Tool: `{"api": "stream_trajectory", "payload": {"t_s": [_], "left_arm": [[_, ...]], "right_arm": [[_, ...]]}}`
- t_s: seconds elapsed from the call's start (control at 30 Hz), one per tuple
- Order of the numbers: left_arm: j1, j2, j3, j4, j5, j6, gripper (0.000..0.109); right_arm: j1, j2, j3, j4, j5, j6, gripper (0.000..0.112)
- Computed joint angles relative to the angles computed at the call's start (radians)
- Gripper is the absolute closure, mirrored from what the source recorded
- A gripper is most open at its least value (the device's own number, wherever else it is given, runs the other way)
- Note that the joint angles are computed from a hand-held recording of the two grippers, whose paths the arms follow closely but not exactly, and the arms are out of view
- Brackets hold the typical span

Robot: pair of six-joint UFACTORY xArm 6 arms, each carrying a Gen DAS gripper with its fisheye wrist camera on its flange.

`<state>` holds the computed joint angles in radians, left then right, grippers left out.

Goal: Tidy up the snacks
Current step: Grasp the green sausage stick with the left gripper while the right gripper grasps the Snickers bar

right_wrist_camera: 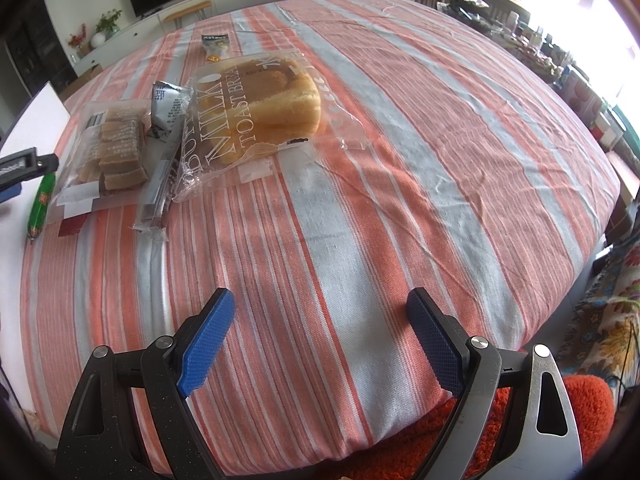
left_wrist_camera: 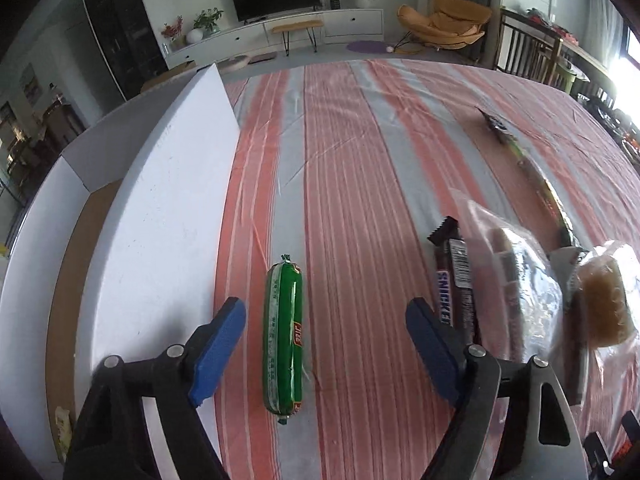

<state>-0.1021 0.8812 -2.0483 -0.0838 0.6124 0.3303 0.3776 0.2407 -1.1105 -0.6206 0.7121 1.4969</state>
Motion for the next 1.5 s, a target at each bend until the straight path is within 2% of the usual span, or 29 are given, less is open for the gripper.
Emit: {"api": "stream_trajectory", "payload": {"t_s": [0.13, 0.23, 0.3, 0.33, 0.4, 0.43, 0.7, 0.9, 1.03, 1.5], "left_arm": [[0.003, 0.073, -0.102, 0.021, 0.061, -0.045, 0.031], [0.003, 0.16, -0.234, 0.03, 0.152, -0.084, 0.03], [0.008, 0.174, -0.254, -0.019, 0.159, -0.095, 0.03], [0.011, 0.168, -0.245, -0.037, 0.161, -0.099, 0.034], [0.012, 0.111, -0.143, -0.044, 0.095, -0.09, 0.056], [0.012, 0.082, -0.091, -0.052, 0.06, -0.077, 0.087], [0.011, -0.116, 0.228, -0.165, -0.031, 0.119, 0.086], [0.008, -0.243, 0.419, -0.232, -0.048, 0.273, 0.086], [0.005, -0.27, 0.462, -0.248, -0.061, 0.311, 0.086], [0.012, -0.276, 0.468, -0.304, -0.055, 0.383, 0.085]], "right_arm": [[0.0, 0.0, 0.0, 0.0, 0.0, 0.0, 0.022], [0.0, 0.0, 0.0, 0.0, 0.0, 0.0, 0.022], [0.0, 0.0, 0.0, 0.001, 0.001, -0.001, 0.022], [0.0, -0.001, 0.001, 0.001, 0.0, 0.0, 0.022], [0.0, 0.0, -0.001, 0.0, 0.002, 0.0, 0.022], [0.0, 0.0, -0.001, 0.001, 0.002, -0.001, 0.022], [0.001, -0.001, 0.001, 0.0, 0.003, 0.001, 0.022], [0.001, -0.001, 0.001, 0.001, 0.003, 0.001, 0.022], [0.001, -0.002, 0.001, 0.001, 0.004, 0.001, 0.022], [0.001, -0.003, 0.002, 0.001, 0.004, 0.001, 0.022]]}}
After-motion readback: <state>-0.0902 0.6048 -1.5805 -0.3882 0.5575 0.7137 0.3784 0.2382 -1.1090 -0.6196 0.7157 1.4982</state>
